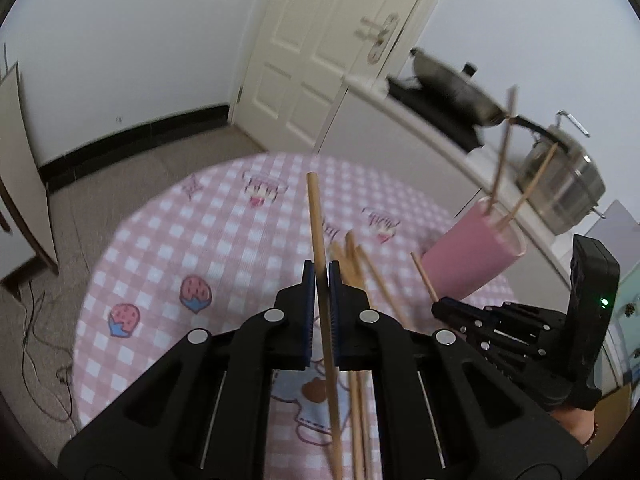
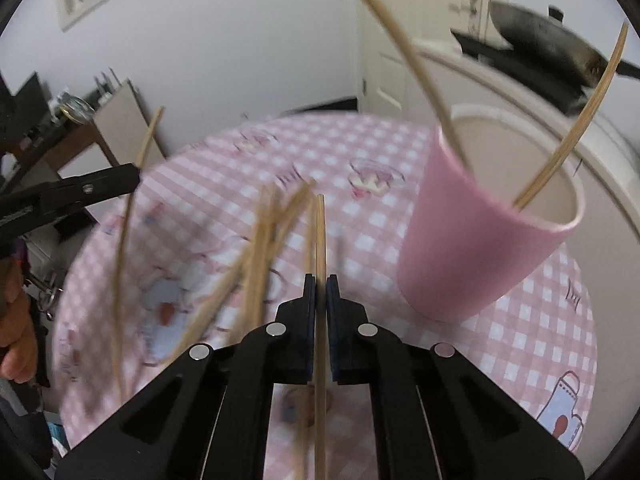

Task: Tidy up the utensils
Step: 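Lift the chopstick upright with the left tool above the pink cup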

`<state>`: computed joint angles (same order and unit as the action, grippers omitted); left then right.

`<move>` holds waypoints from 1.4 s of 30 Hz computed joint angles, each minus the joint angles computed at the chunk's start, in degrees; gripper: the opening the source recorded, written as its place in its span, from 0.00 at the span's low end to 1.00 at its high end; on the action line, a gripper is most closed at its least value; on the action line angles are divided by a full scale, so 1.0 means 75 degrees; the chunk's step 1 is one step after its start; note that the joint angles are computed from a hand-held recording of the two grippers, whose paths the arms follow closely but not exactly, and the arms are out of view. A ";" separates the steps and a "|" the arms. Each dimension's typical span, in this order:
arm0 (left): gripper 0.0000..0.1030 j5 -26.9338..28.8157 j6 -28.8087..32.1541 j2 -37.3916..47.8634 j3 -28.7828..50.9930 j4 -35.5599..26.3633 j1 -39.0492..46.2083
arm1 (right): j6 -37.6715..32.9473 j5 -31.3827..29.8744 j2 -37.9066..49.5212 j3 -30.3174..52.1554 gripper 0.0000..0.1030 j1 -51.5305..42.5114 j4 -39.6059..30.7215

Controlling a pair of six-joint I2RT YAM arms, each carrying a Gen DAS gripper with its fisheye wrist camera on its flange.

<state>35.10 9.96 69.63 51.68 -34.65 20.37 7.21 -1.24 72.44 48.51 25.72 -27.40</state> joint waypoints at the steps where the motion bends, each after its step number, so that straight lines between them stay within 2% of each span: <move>1: 0.06 0.0180 0.0005 -0.0221 0.0044 -0.0142 0.0094 | -0.0002 0.0005 -0.0177 -0.0014 0.04 0.0055 -0.0031; 6: 0.06 0.0813 -0.0033 -0.1019 0.0202 -0.0532 0.0366 | 0.0040 -0.0184 -0.1380 -0.0181 0.04 0.0245 -0.0131; 10: 0.06 0.1072 -0.0236 -0.1831 0.0147 -0.0501 0.0222 | 0.0094 -0.0043 -0.2358 -0.0306 0.04 0.0479 -0.0082; 16: 0.06 0.1009 -0.0428 -0.2564 0.0257 -0.0535 -0.0149 | 0.0152 0.0166 -0.3415 -0.0408 0.04 0.0601 -0.0023; 22: 0.06 0.1123 -0.0830 -0.2822 0.0419 -0.0547 -0.0695 | 0.0178 -0.0092 -0.3904 -0.0741 0.04 -0.0245 0.0595; 27: 0.06 0.0824 -0.1240 -0.3036 0.0363 -0.0333 -0.1481 | 0.0307 -0.0177 -0.3968 -0.0971 0.04 -0.0812 0.1087; 32: 0.06 0.0107 -0.1683 -0.3118 0.0434 -0.0005 -0.2390 | 0.0587 -0.0227 -0.4507 -0.1389 0.04 -0.1495 0.1848; 35: 0.06 -0.0322 -0.2029 -0.3074 0.0522 0.0442 -0.3027 | 0.0578 -0.0207 -0.4636 -0.1544 0.04 -0.1778 0.2421; 37: 0.06 -0.0504 -0.2322 -0.3058 0.0501 0.0939 -0.3357 | 0.0574 -0.0484 -0.4672 -0.1737 0.04 -0.2096 0.3037; 39: 0.06 -0.0874 -0.2550 -0.3034 0.0439 0.1494 -0.3722 | 0.0435 -0.0428 -0.4568 -0.1856 0.04 -0.2165 0.3616; 42: 0.06 -0.1456 -0.2743 -0.2809 0.0438 0.2288 -0.4221 | 0.0549 -0.0934 -0.3981 -0.1908 0.04 -0.2609 0.4687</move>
